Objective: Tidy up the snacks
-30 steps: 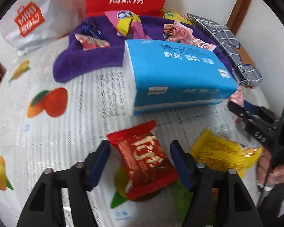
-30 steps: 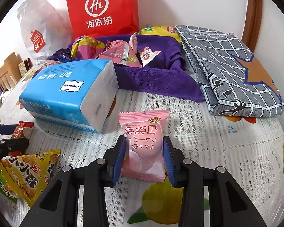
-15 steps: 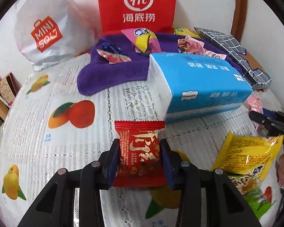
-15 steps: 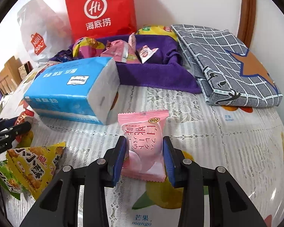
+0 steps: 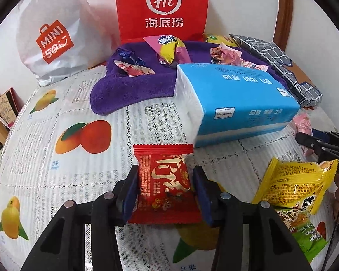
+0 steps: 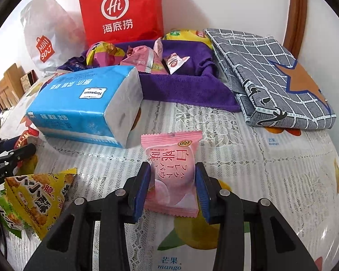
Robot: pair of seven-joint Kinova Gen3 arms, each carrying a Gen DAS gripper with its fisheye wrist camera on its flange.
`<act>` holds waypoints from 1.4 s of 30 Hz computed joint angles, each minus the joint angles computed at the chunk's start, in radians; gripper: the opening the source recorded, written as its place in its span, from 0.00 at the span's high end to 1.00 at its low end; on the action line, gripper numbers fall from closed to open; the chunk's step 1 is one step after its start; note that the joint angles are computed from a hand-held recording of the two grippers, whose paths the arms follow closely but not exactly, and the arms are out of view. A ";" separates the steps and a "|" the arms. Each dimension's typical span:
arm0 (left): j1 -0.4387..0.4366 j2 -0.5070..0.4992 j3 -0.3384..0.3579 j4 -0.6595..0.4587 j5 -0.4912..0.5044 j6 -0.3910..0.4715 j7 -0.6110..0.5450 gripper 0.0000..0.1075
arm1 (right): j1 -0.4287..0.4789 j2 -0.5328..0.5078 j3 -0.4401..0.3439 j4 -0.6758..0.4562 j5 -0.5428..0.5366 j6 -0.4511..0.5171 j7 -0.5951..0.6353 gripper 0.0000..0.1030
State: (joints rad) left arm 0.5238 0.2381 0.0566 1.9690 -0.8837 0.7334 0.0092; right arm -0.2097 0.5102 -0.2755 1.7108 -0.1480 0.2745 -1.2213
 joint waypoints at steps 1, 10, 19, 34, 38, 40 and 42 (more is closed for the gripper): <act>0.000 -0.001 0.000 0.002 0.000 -0.002 0.001 0.58 | 0.000 0.000 0.000 0.000 0.000 0.000 0.001 0.61; -0.042 -0.041 0.015 0.020 0.061 -0.061 -0.066 0.64 | -0.004 -0.015 0.013 0.014 -0.008 -0.006 -0.020 0.65; -0.078 -0.134 0.047 0.017 0.141 -0.064 -0.143 0.64 | 0.052 -0.109 -0.067 0.058 -0.054 -0.028 0.015 0.65; -0.151 -0.184 0.097 -0.136 0.211 0.022 -0.293 0.64 | 0.033 -0.180 -0.065 -0.051 -0.169 0.059 0.078 0.65; -0.166 -0.184 0.093 -0.169 0.239 0.020 -0.341 0.64 | 0.018 -0.179 -0.049 -0.089 -0.191 0.091 0.100 0.65; -0.171 -0.183 0.090 -0.182 0.251 0.020 -0.359 0.64 | 0.003 -0.177 -0.035 -0.103 -0.190 0.096 0.099 0.65; -0.178 -0.179 0.086 -0.198 0.262 0.022 -0.381 0.64 | -0.015 -0.169 -0.014 -0.127 -0.184 0.115 0.085 0.65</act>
State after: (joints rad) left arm 0.3453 0.0596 0.1426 1.7713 -0.6217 0.7551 -0.3721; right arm -0.2247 0.3409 -0.2898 1.5837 -0.3321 0.3899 -1.1360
